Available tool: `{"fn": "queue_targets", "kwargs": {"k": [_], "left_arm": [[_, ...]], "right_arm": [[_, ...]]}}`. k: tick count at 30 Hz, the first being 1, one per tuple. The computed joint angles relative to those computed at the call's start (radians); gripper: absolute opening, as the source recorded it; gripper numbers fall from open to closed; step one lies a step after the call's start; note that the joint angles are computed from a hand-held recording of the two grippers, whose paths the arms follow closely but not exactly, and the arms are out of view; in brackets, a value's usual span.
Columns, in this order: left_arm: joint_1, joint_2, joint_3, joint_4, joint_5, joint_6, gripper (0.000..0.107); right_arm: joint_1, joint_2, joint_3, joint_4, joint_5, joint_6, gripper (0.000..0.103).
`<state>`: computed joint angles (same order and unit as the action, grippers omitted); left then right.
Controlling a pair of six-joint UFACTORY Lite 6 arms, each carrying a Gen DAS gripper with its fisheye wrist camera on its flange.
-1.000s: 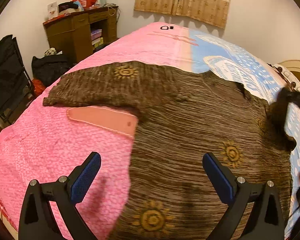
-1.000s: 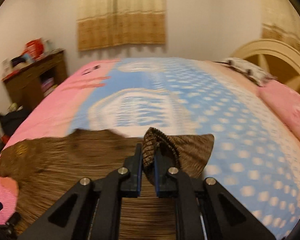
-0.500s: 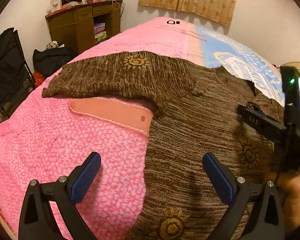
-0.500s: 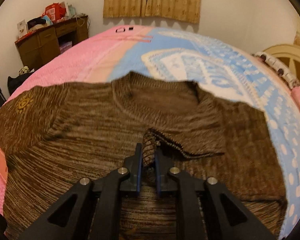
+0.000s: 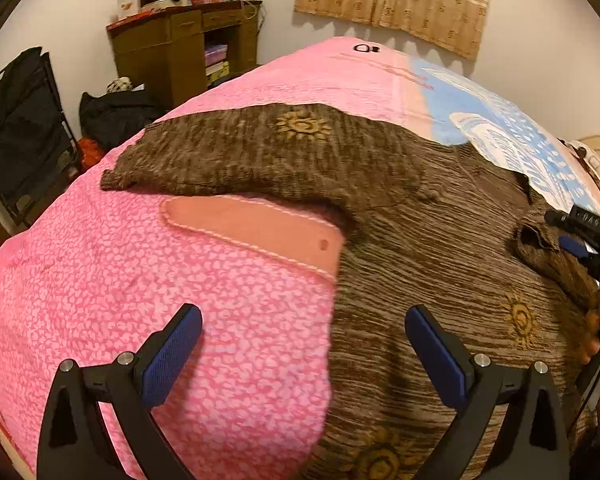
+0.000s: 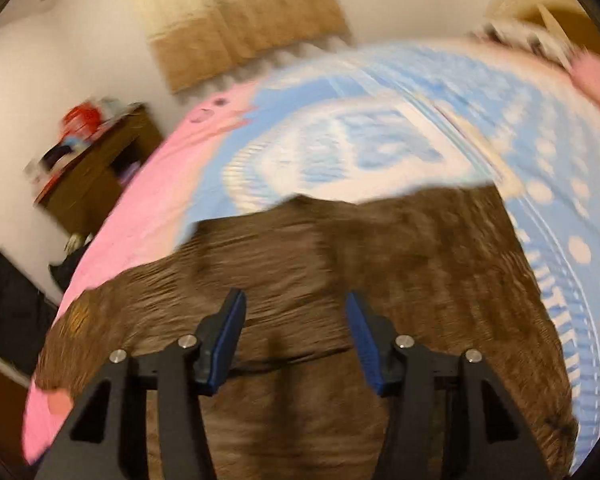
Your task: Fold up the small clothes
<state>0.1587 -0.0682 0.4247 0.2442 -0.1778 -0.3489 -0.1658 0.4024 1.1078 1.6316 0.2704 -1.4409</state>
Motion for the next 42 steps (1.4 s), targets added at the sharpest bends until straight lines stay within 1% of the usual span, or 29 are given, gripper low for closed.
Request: {"fn": "queue_targets", "kwargs": {"k": [1,3,4,5,6,8,9,10,11,12,14,17,19,20,21,23,24,26,27,29,31,33,35,36,38,39,40,41,42], "left_arm": [[0.016,0.003,0.002,0.025,-0.003,-0.023,0.102],[0.061,0.012,0.009,0.106,-0.012,-0.095,0.102],[0.084,0.017,0.015,0.132,-0.013,-0.111,0.102],[0.103,0.019,0.019,0.135,-0.015,-0.102,0.102],[0.116,0.021,0.022,0.131,-0.018,-0.089,0.102],[0.161,0.026,0.026,0.06,-0.038,0.008,0.102],[0.183,0.032,0.028,0.06,-0.052,0.019,0.102],[0.216,0.048,0.035,0.076,-0.072,0.014,0.102],[0.236,0.056,0.038,0.105,-0.081,-0.01,0.102],[0.274,0.082,0.053,0.175,-0.097,-0.075,0.102],[0.34,0.136,0.087,0.327,-0.132,-0.224,0.102],[0.391,0.169,0.103,0.399,-0.185,-0.303,0.102],[0.42,0.19,0.133,0.487,-0.206,-0.398,0.102],[0.44,0.218,0.167,0.569,-0.212,-0.491,0.102],[0.454,0.236,0.19,0.622,-0.222,-0.557,0.102],[0.509,0.288,0.261,0.79,-0.275,-0.766,0.102],[0.531,0.31,0.292,0.854,-0.297,-0.855,0.102],[0.59,0.357,0.346,0.943,-0.389,-1.006,0.102],[0.626,0.397,0.374,0.965,-0.454,-1.09,0.101],[0.652,0.428,0.386,0.969,-0.516,-1.192,0.101],[0.633,0.418,0.379,0.951,-0.523,-1.217,0.101],[0.593,0.448,0.431,0.983,-0.491,-1.269,0.101],[0.562,0.46,0.455,0.924,-0.462,-1.244,0.101],[0.547,0.484,0.481,0.887,-0.464,-1.218,0.101],[0.528,0.526,0.528,0.881,-0.438,-1.217,0.101],[0.509,0.53,0.535,0.833,-0.425,-1.185,0.101],[0.509,0.531,0.539,0.826,-0.428,-1.177,0.095],[0.515,0.531,0.537,0.825,-0.442,-1.166,0.084],[0.522,0.556,0.56,0.854,-0.454,-1.193,0.049]], "right_arm": [[0.021,0.025,0.025,-0.075,-0.027,0.067,0.056],[0.066,0.061,0.076,-0.254,-0.04,0.238,0.056],[0.091,0.065,0.09,-0.287,-0.038,0.279,0.057],[0.094,0.061,0.095,-0.286,0.003,0.277,0.057],[0.081,0.062,0.106,-0.243,0.085,0.233,0.057],[0.054,0.074,0.121,-0.072,0.294,0.085,0.055],[0.038,0.078,0.119,-0.01,0.375,0.049,0.056],[0.015,0.072,0.108,0.01,0.414,0.041,0.058],[-0.001,0.059,0.091,0.013,0.412,0.026,0.062],[-0.004,0.034,0.061,0.007,0.367,0.001,0.064],[0.033,-0.018,-0.005,0.033,0.214,-0.073,0.064],[0.07,-0.084,-0.133,0.247,0.06,-0.363,0.064],[0.092,-0.071,-0.161,0.417,0.0,-0.572,0.064],[0.108,-0.041,-0.162,0.509,-0.017,-0.677,0.065],[0.112,-0.047,-0.173,0.579,-0.021,-0.751,0.065],[0.126,-0.069,-0.191,0.694,-0.018,-0.87,0.076],[0.133,-0.064,-0.186,0.693,-0.027,-0.875,0.076],[0.128,-0.063,-0.175,0.635,-0.03,-0.823,0.076],[0.119,-0.062,-0.179,0.622,-0.016,-0.812,0.076],[0.089,-0.055,-0.181,0.546,0.025,-0.74,0.076],[0.081,-0.07,-0.211,0.563,0.049,-0.756,0.076],[0.089,-0.066,-0.208,0.582,0.045,-0.77,0.076],[0.095,-0.07,-0.21,0.59,0.038,-0.778,0.076],[0.094,-0.072,-0.205,0.554,0.035,-0.74,0.076],[0.088,-0.074,-0.209,0.544,0.045,-0.731,0.076],[0.087,-0.073,-0.212,0.564,0.05,-0.749,0.076],[0.086,-0.07,-0.21,0.562,0.052,-0.747,0.076],[0.087,-0.07,-0.21,0.564,0.051,-0.748,0.076],[0.088,-0.07,-0.209,0.565,0.049,-0.75,0.076]]}}
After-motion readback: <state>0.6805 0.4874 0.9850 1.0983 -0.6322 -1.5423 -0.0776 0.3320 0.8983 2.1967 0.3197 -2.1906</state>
